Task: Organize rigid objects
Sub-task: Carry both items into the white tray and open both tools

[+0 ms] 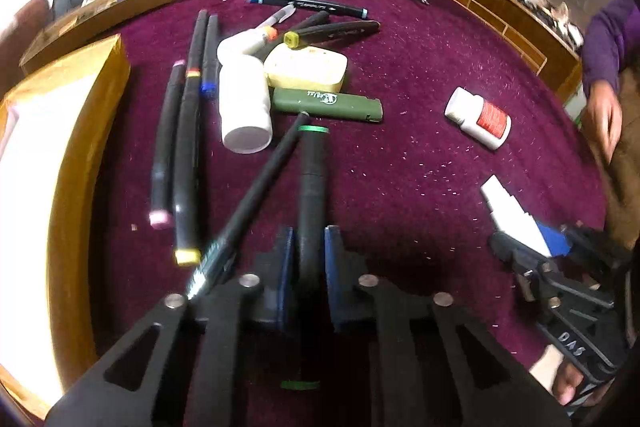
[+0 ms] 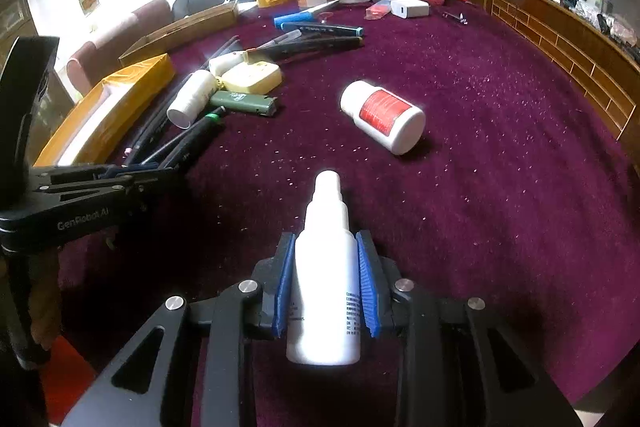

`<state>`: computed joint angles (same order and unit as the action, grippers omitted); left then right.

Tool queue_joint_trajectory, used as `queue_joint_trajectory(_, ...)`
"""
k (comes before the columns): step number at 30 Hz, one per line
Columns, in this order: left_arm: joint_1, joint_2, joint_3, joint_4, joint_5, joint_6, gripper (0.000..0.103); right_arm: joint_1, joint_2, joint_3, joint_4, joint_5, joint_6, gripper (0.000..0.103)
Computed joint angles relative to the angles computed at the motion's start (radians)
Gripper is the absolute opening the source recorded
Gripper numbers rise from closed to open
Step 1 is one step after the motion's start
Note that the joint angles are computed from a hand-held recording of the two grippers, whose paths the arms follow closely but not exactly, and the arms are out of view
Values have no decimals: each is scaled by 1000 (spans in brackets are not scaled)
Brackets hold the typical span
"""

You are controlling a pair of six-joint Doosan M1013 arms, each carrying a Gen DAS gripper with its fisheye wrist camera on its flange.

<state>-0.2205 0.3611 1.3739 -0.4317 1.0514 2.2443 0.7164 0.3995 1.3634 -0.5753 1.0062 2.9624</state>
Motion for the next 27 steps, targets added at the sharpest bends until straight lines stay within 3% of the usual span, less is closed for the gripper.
queue_joint_trajectory(2, 24, -6, 5, -91, 28, 15, 12, -5, -24, 31, 13, -87, 27, 27)
queue_joint_trajectory(4, 42, -28, 27, -138, 16, 29, 12, 8, -25, 26, -33, -91, 44, 27)
queue_joint_trajectory(8, 107, -45, 16, -244, 101, -4, 12, 1, -33, 19, -6, -234, 20, 27)
queue_joint_trajectory(12, 178, -59, -7, -292, 102, -42, 12, 0, 13, -74, 53, -344, -148, 27)
queue_joint_trajectory(16, 227, -57, -33, -198, -12, -147, 12, -13, 106, -228, 275, -426, -436, 27)
queue_joint_trajectory(20, 251, 5, -98, -88, -52, -261, 12, -13, 268, -495, 431, -312, -685, 27)
queue_joint_trajectory(25, 265, 82, -159, 41, -15, -385, 12, 0, 504, -884, 524, -14, -851, 27)
queue_joint_trajectory(27, 264, 82, -142, 68, -28, -392, 13, 3, 558, -968, 548, 88, -864, 27)
